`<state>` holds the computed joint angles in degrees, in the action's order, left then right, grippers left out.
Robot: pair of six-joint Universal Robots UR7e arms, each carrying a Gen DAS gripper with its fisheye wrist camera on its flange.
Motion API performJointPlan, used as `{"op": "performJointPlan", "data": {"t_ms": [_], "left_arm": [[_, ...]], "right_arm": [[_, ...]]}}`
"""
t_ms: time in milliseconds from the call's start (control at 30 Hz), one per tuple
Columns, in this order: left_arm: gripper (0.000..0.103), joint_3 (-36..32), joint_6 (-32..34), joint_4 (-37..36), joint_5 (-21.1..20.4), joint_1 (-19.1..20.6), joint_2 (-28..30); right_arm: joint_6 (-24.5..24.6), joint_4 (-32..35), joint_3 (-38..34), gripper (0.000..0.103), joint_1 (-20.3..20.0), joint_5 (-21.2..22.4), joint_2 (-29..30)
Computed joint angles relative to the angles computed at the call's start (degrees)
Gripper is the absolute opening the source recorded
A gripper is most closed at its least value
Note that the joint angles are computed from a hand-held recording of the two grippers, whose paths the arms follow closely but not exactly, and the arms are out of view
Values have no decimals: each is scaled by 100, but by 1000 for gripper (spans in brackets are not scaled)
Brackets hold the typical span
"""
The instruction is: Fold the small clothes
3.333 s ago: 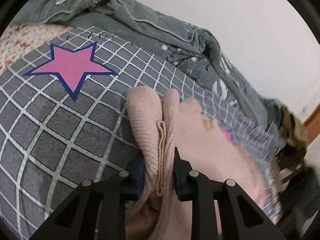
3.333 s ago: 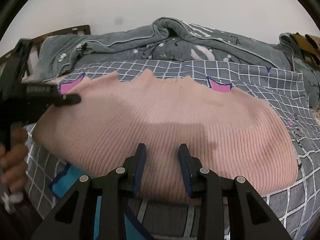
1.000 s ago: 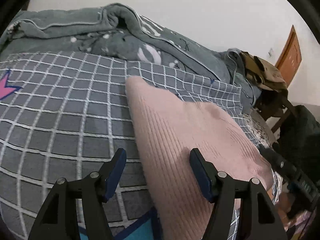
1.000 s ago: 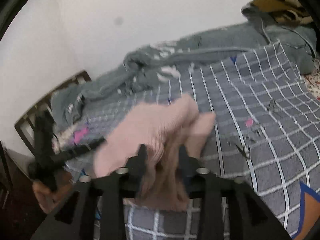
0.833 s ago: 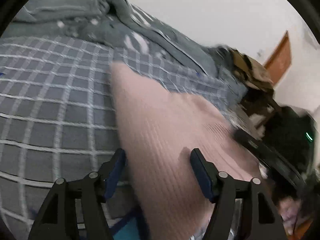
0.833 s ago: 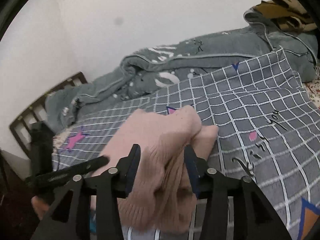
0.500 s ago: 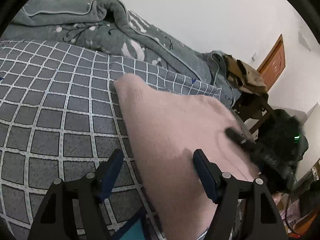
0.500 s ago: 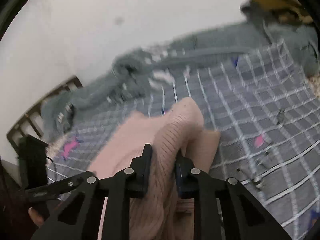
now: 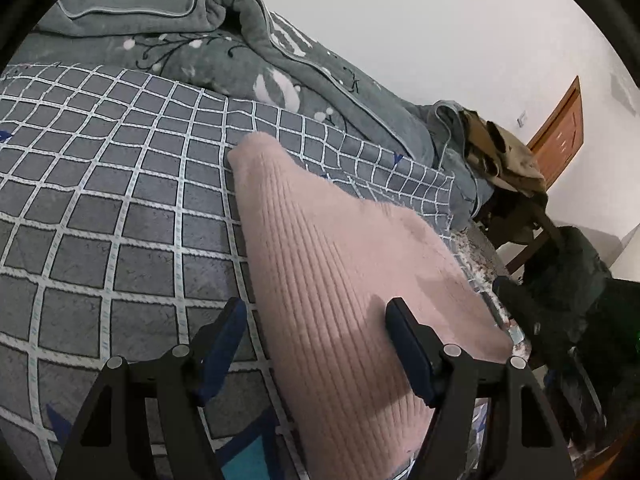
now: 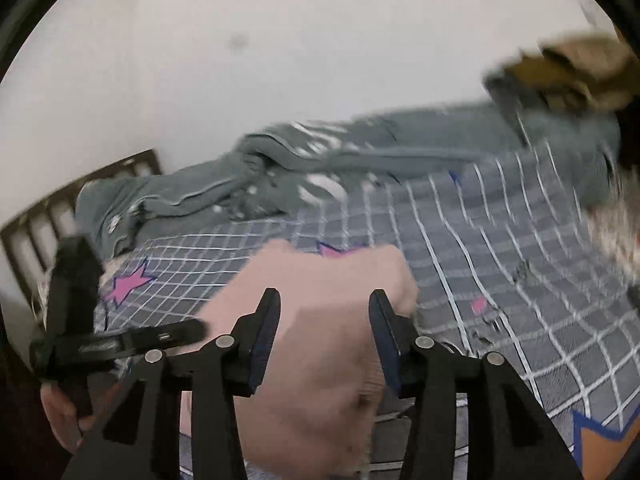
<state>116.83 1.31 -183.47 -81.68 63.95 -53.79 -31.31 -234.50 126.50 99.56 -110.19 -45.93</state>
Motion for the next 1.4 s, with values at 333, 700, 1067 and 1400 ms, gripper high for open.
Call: {"op": "performJointPlan", "data": {"t_ms": [333, 700, 1067, 1400], "left_arm": [[74, 278, 261, 153, 74, -92, -136], [75, 546, 833, -62, 805, -492, 11], [76, 663, 910, -225, 965, -530, -6], [76, 634, 900, -188, 935, -512, -6]], "right_arm": [[-641, 160, -231, 31, -213, -839, 367], [-767, -34, -251, 31, -183, -1052, 493], [-816, 88, -120, 31, -270, -801, 352], [-812, -1, -152, 32, -234, -853, 416]]}}
